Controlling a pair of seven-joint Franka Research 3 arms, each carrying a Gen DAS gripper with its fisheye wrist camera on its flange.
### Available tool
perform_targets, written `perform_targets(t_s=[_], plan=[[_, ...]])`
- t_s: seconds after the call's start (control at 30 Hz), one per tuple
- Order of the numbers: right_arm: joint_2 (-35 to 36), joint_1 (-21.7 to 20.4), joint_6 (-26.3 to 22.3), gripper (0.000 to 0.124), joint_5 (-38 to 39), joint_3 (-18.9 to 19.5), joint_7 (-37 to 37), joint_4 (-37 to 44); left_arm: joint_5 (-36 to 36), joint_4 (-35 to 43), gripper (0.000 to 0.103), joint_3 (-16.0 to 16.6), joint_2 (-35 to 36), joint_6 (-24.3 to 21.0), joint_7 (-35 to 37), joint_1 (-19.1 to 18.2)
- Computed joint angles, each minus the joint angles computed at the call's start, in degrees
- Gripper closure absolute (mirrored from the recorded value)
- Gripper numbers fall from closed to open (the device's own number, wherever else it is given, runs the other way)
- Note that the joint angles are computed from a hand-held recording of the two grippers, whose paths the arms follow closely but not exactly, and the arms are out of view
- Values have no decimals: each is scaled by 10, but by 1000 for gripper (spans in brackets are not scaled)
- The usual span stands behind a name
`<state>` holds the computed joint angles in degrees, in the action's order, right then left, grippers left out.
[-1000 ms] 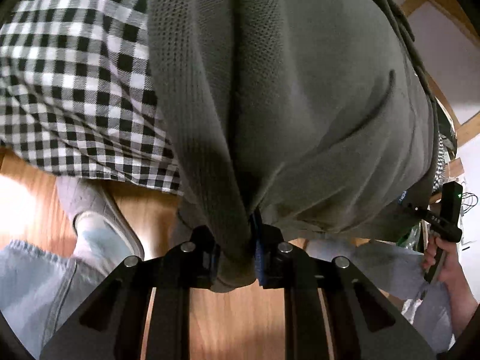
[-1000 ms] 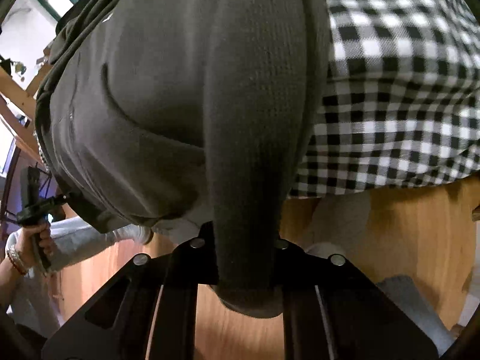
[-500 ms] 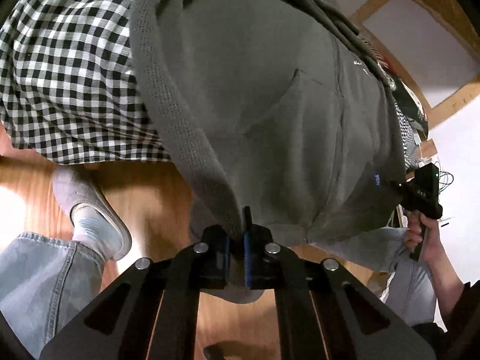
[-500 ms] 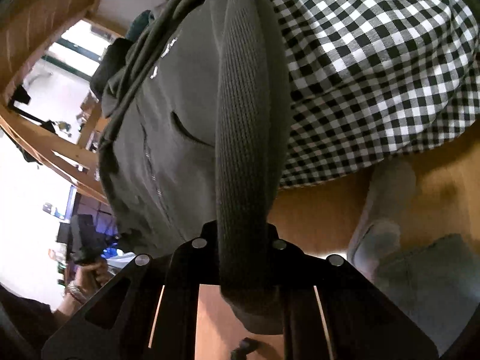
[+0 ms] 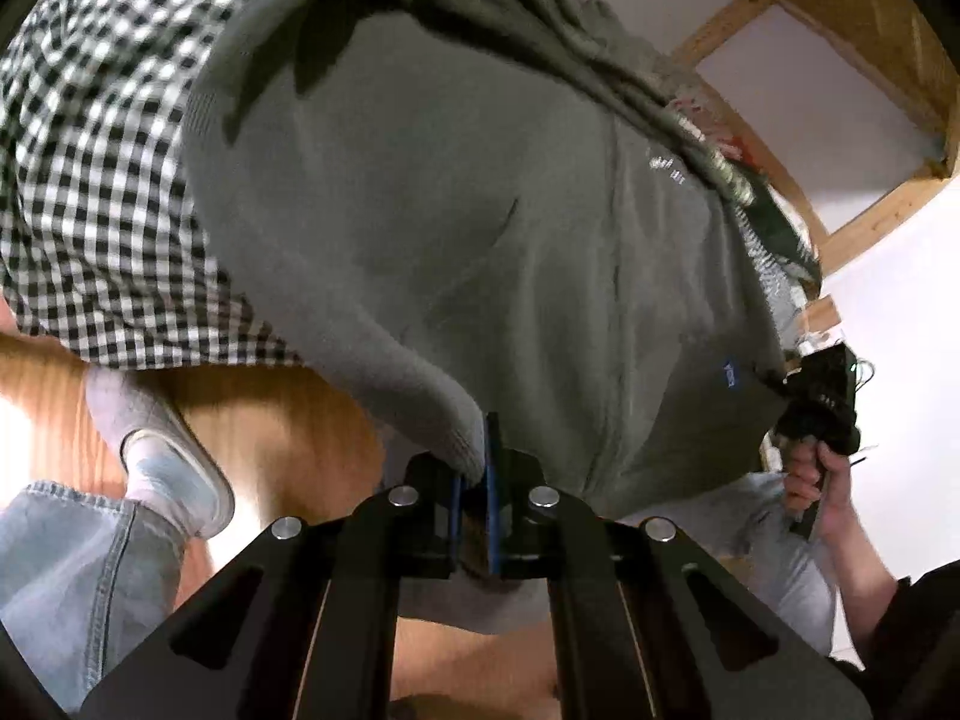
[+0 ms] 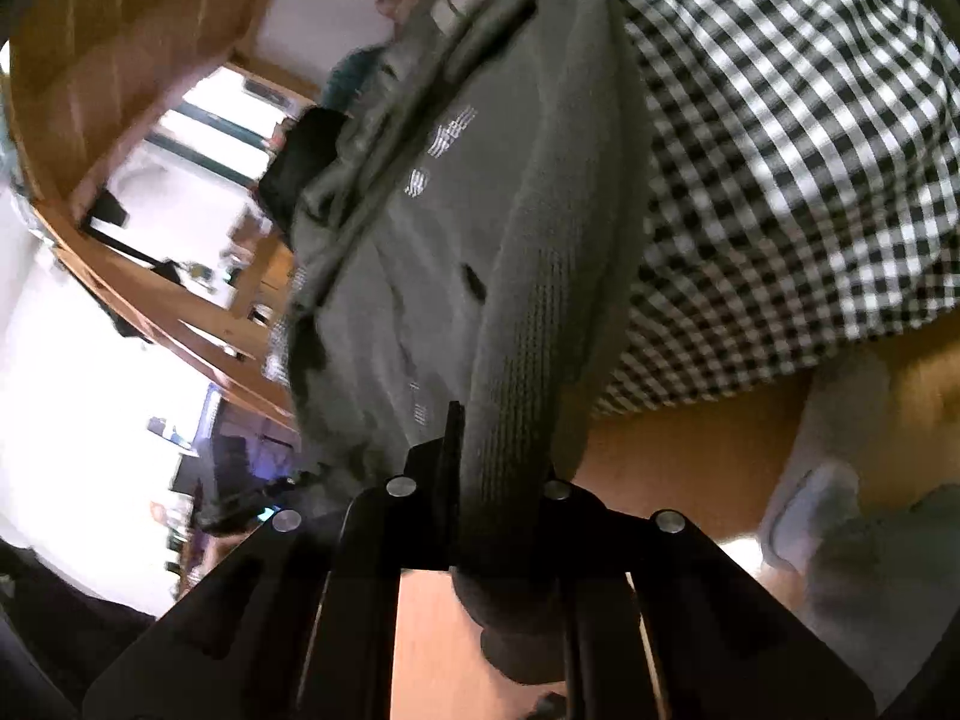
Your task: Fold large clothes
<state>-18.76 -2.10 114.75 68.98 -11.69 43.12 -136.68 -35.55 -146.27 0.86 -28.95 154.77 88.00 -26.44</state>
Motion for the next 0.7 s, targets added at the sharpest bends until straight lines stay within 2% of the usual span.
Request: perform_targets(t_s=[0.13, 0.4, 0.7], plan=[[-7, 0, -18, 114, 20, -8, -4, 11, -45, 1, 98, 25, -18, 27, 25, -23], [2, 8, -52, 114, 81, -14, -11, 66, -41, 43, 98, 37, -22, 33, 58, -24], [64, 13, -64, 114, 132, -4, -2, 170, -43, 132, 98, 50, 20, 31, 114, -16]])
